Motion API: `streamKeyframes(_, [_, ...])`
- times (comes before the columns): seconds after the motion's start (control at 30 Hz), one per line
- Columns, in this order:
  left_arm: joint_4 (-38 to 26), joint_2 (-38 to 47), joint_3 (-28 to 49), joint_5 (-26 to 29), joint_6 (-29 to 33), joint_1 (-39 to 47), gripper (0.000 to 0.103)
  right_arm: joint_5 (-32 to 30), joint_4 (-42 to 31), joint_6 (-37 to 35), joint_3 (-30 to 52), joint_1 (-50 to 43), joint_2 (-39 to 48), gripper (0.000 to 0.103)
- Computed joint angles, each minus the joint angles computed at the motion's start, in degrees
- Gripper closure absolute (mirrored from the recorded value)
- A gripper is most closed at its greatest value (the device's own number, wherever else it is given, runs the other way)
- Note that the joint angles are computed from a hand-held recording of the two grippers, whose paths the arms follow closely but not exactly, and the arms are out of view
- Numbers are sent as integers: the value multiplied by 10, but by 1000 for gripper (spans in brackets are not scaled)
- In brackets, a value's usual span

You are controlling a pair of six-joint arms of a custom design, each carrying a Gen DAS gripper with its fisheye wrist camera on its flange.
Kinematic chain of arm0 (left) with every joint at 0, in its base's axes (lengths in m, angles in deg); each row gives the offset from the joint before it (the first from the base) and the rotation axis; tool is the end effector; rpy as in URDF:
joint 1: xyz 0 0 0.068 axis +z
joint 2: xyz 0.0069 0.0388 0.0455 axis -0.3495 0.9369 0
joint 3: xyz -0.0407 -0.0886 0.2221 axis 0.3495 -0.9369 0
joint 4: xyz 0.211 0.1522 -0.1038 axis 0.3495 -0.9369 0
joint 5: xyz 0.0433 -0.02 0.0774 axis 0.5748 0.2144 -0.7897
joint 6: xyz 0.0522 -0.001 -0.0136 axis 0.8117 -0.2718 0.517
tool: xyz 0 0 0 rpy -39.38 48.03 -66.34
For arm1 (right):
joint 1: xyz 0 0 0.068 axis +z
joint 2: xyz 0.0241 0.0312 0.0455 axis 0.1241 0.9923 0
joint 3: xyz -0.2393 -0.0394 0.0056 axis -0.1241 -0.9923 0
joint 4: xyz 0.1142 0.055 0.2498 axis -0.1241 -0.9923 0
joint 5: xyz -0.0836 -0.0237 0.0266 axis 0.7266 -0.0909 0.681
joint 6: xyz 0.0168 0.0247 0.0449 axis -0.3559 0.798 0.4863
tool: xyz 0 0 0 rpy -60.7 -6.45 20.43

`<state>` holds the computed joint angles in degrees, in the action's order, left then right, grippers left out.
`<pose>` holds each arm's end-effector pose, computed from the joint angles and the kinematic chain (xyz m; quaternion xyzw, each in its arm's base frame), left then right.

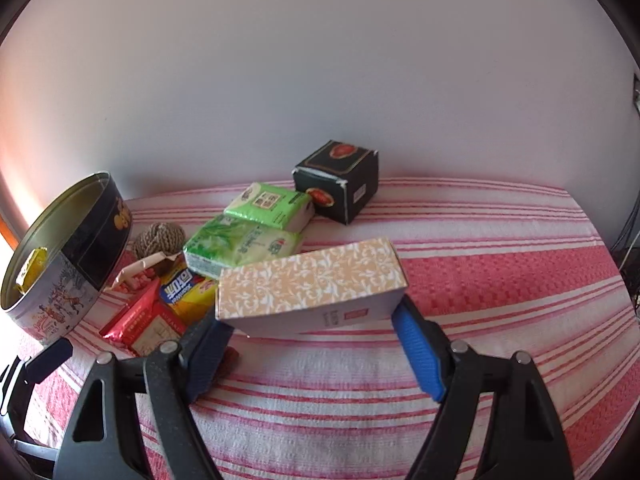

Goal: Organize objects
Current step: 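Grasp the red wrapped packet with the left tool while the right tool grasps the floral tissue box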

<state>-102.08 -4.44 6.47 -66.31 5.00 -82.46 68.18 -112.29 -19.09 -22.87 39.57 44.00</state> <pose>0.1405 -0.2218 0.1920 0.0248 0.9126 -0.0865 0.3987 0.1773 0.0985 0.2016 0.0024 0.9164 0.0356 0.3987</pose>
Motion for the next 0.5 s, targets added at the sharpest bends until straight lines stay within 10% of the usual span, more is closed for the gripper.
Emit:
streamKeyframes(0.33, [2, 195, 154, 52, -64, 31, 9, 104, -21, 43, -17, -15, -77, 22])
streamKeyframes(0.5, [10, 201, 156, 57, -62, 35, 51, 102, -15, 44, -12, -19, -62, 22])
